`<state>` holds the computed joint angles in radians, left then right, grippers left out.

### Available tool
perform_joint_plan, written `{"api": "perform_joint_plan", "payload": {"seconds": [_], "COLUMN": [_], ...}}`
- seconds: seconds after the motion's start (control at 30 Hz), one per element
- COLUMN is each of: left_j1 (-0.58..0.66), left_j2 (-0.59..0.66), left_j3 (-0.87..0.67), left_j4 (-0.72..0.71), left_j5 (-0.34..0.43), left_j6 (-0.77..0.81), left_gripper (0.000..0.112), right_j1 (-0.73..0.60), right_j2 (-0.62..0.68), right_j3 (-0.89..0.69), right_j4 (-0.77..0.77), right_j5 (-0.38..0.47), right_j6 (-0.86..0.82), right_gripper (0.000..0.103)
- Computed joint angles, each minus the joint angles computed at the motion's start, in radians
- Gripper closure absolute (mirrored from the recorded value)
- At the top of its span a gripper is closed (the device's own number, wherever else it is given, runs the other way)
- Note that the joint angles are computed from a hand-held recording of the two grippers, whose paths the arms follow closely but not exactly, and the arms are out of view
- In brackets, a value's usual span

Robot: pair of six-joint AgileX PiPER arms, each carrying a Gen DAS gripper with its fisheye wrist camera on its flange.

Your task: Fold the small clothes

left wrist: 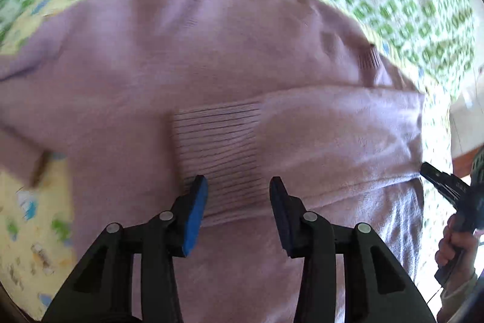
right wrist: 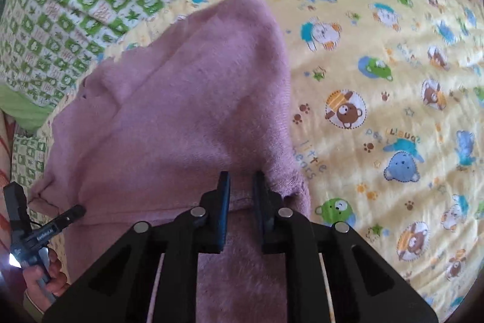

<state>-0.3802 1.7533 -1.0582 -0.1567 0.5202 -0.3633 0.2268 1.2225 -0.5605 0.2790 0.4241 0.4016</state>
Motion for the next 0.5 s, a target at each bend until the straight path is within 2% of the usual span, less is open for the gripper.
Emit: {"api": "perform_joint_plan", "payload": {"seconds": [0.03, 0.13, 0.2, 0.23, 0.27, 0.37, 0.47, 0.5], "left_j1": [0.016, 0.083, 0.117, 0.157, 0.191, 0.355, 0.441, 0.455], "left_j2": [-0.055, -0.175, -0.206, -0.205, -0.197, -0.186, -0.165, -0.154], "left_j3": [0.044, 0.157, 0.178, 0.164, 0.156, 0.139, 0.082, 0.061], "left_j4": [0.047, 0.152, 0.317, 0.375, 0.392, 0.241, 0.138, 0.127], "left_j5": [0.000, 0.007, 0.077, 0.147, 0.178, 0.173, 0.179, 0.187], "left_j6": [-0.060, -0.212, -0.384, -0.441, -0.464, -0.337, -0.252, -0.242], "left_gripper": [0.061, 0.057, 0.050, 0.045, 0.044, 0.044, 0.044, 0.049], "right_j1": [0.009, 0.070, 0.151, 0.191, 0.227, 0.327, 0.397, 0.417], "right_j2": [-0.032, -0.096, -0.092, -0.098, -0.097, -0.078, -0.038, -0.024], "right_j3": [0.007, 0.016, -0.003, -0.005, -0.009, -0.017, -0.026, -0.032], "right_j4": [0.001, -0.057, -0.173, -0.237, -0.293, -0.403, -0.426, -0.426], "right_j5": [0.008, 0.022, 0.004, 0.013, 0.018, 0.018, 0.007, 0.008], "right_j6": [0.009, 0.121, 0.270, 0.352, 0.421, 0.564, 0.622, 0.632], "right_gripper": [0.074, 0.066, 0.065, 0.064, 0.063, 0.062, 0.062, 0.062]}}
